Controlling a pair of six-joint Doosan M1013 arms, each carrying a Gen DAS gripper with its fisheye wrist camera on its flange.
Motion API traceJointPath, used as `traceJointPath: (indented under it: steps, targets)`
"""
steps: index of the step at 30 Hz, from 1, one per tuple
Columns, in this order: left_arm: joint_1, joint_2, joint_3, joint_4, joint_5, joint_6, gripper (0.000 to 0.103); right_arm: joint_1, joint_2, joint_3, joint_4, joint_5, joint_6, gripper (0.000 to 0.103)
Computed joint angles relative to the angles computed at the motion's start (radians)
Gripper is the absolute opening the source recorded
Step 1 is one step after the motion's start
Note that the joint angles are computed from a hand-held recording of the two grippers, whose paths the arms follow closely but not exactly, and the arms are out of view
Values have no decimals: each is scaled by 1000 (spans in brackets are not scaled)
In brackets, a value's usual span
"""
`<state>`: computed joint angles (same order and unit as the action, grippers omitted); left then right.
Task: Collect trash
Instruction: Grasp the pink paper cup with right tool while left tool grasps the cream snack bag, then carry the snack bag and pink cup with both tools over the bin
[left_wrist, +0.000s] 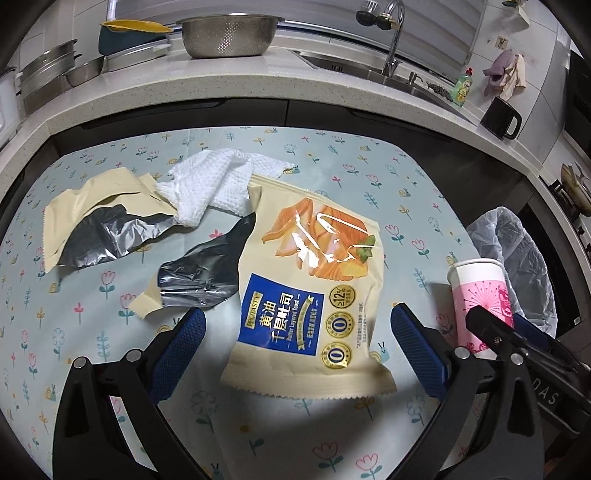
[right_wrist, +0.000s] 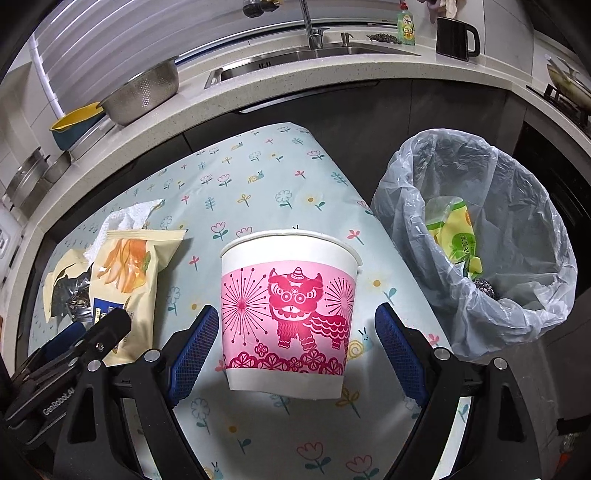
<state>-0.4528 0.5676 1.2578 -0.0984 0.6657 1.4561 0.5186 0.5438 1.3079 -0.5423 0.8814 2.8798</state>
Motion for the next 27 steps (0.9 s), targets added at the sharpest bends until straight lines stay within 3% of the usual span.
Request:
traceJointPath:
  steps: [6, 8, 10, 11, 14, 16, 27]
  targets:
    - [4, 32, -32, -17, 46, -12, 96, -4, 6, 4, 18, -14, -12, 82]
    - [1, 31, -25, 2, 36, -22, 96, -3, 6, 6, 18, -21, -18, 76]
    - [1, 27, -19, -6, 27, -7, 94, -3, 7, 6, 24, -21, -32, 58]
    - [3, 25, -17, -15, 25, -1, 87, -4, 5, 8, 30, -25, -37, 53]
    - [8, 22, -17, -57, 35, 36, 65, 0, -5, 21, 15, -43, -11, 53]
    - [15, 20, -21, -108, 54, 70, 61, 3, -12, 28, -1, -49, 0, 53]
    - [-4, -37, 12, -90, 15, 86, 32, 26, -67, 64, -91, -59, 64, 52]
